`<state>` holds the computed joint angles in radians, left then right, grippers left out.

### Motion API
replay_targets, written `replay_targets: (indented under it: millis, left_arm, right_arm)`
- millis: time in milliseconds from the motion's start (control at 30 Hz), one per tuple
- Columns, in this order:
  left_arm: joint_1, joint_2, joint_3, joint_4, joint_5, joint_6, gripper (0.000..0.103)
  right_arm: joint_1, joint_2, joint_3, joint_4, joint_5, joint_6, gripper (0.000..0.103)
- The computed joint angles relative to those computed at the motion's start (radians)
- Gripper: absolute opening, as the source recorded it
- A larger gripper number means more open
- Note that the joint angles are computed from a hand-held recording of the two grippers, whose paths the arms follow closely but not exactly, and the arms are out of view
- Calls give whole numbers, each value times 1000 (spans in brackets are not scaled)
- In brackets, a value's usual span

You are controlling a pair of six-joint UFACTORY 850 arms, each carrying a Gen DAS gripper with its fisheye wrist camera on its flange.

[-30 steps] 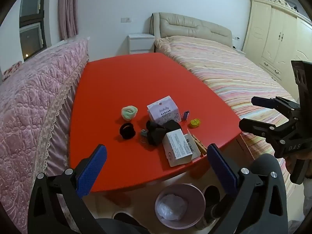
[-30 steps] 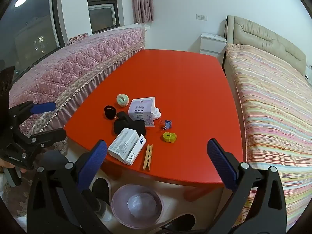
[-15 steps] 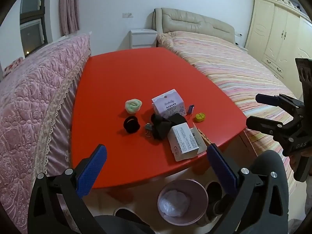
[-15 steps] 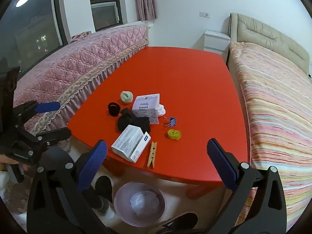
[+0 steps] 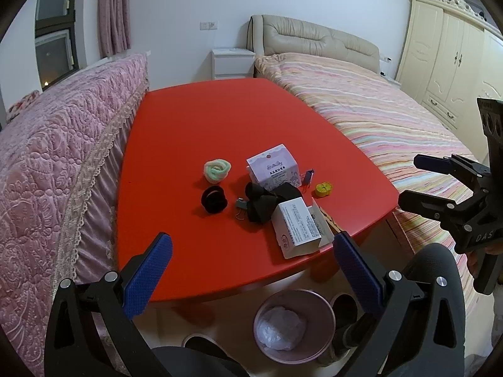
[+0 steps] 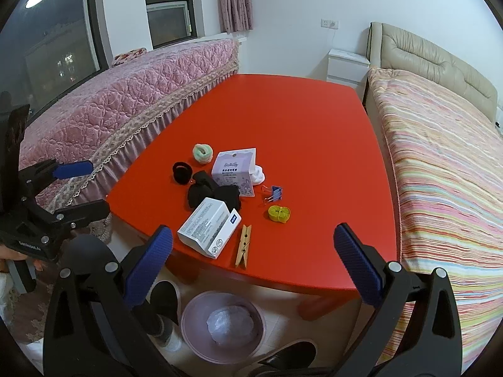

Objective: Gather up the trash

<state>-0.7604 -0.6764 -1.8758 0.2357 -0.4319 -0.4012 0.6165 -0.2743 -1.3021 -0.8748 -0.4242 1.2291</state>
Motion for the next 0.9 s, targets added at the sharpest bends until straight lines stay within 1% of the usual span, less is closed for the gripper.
replay_targets:
  millis: [900]
  left_arm:
    - [-1, -3, 1, -13, 1, 9, 98]
  right_arm:
    - [-3, 12, 21, 5, 4, 3, 100]
